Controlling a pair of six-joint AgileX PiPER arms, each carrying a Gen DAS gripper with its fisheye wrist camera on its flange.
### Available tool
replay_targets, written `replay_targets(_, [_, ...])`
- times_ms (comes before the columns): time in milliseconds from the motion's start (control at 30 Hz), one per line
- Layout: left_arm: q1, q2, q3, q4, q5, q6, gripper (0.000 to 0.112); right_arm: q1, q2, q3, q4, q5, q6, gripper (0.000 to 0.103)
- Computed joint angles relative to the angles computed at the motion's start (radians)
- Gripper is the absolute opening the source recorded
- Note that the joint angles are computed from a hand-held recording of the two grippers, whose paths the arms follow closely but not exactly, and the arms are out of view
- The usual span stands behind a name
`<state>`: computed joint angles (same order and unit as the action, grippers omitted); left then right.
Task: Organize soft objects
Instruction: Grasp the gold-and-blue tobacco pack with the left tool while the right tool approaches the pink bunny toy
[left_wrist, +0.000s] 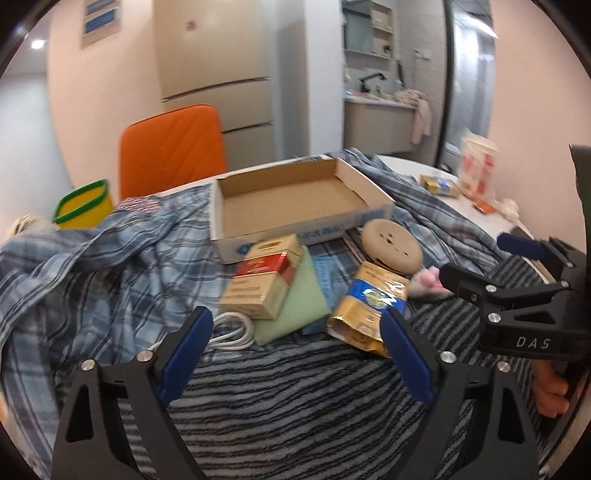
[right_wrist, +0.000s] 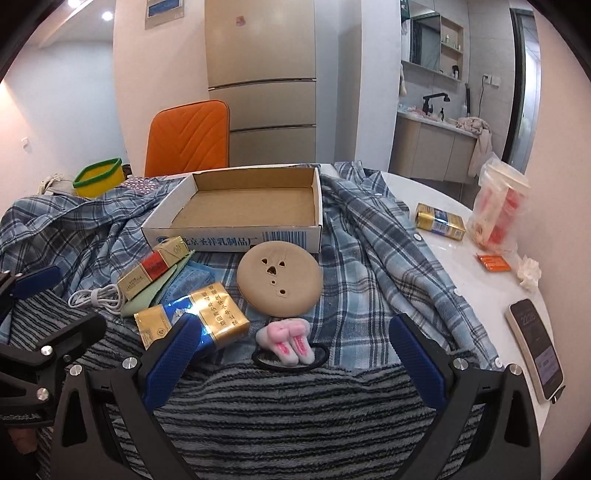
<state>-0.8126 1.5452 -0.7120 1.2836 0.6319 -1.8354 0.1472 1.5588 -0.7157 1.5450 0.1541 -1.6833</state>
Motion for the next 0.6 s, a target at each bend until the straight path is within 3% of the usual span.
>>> replay_targets(167, [0.038,0.043,-0.05,-0.025,-0.066,0.142,0.081,-0.01,0.013,-0.016,-0.135,0.019,0.126,0.103])
replay_targets(300, [0.071,0.095,-0.095,-0.081,-0.097,0.26,0.072,-0.009,0.022,-0.02,-0.16,0.015,0.16,0.103])
replay_targets(467, [0.168,0.132,-0.122,-0.32,-0.253,0.549,0.07,-0.016,0.017,-0.015,-0.141,0.028,0.14,0.103])
replay_targets(600, [0.209,0.15,-0.143,-0.477,-0.297,0.737,0.07,-0.022,0.014,-0.018,-0.192,0.035,0.183,0.103])
